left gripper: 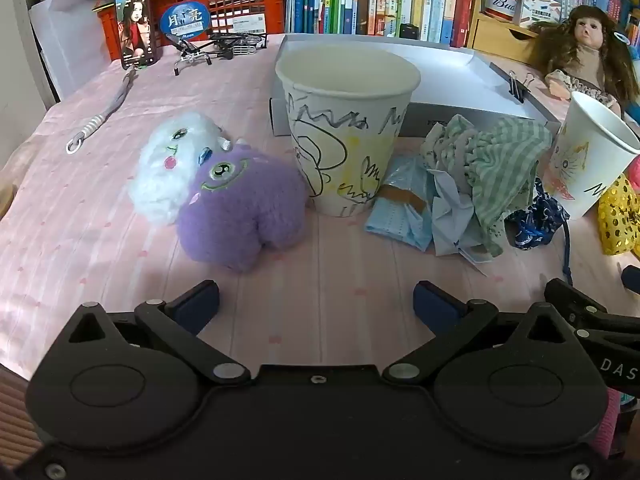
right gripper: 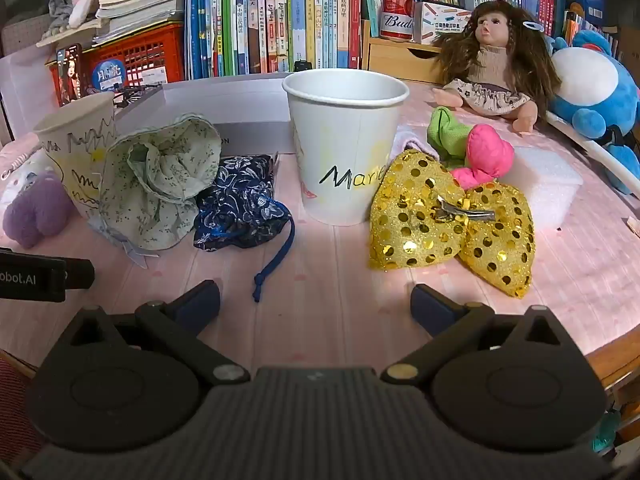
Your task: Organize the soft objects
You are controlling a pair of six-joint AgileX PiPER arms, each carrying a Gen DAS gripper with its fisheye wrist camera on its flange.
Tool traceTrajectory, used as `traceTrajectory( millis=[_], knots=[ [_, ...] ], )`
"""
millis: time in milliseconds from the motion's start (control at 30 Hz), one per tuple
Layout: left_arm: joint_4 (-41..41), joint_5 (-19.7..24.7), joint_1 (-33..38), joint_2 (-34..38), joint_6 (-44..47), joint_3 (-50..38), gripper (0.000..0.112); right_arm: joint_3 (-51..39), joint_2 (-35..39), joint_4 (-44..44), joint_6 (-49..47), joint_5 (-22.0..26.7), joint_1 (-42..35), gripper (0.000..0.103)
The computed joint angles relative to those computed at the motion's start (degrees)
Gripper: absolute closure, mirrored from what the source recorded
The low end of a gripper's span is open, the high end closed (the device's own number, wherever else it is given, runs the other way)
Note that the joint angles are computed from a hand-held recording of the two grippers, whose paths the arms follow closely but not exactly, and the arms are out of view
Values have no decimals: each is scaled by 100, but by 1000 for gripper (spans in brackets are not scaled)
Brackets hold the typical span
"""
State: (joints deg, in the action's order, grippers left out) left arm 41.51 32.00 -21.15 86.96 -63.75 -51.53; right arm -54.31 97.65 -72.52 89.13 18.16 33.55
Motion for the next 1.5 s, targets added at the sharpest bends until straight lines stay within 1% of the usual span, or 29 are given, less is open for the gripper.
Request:
traceTrajectory(
  millis=[300,333,367,1500],
  knots=[
    [26,13,-8,4,-17,-1,9,1,1,-12,4,-21,-12,0],
    [26,13,-8,4,-17,-1,9,-71,32,234,-248,-23,-39,0],
    [26,13,-8,4,-17,-1,9,-71,28,261,-276,-20,-38,0],
    [-5,24,-5,6,14,-9,9,-22,0,247,-261,-26,-35,0]
  ],
)
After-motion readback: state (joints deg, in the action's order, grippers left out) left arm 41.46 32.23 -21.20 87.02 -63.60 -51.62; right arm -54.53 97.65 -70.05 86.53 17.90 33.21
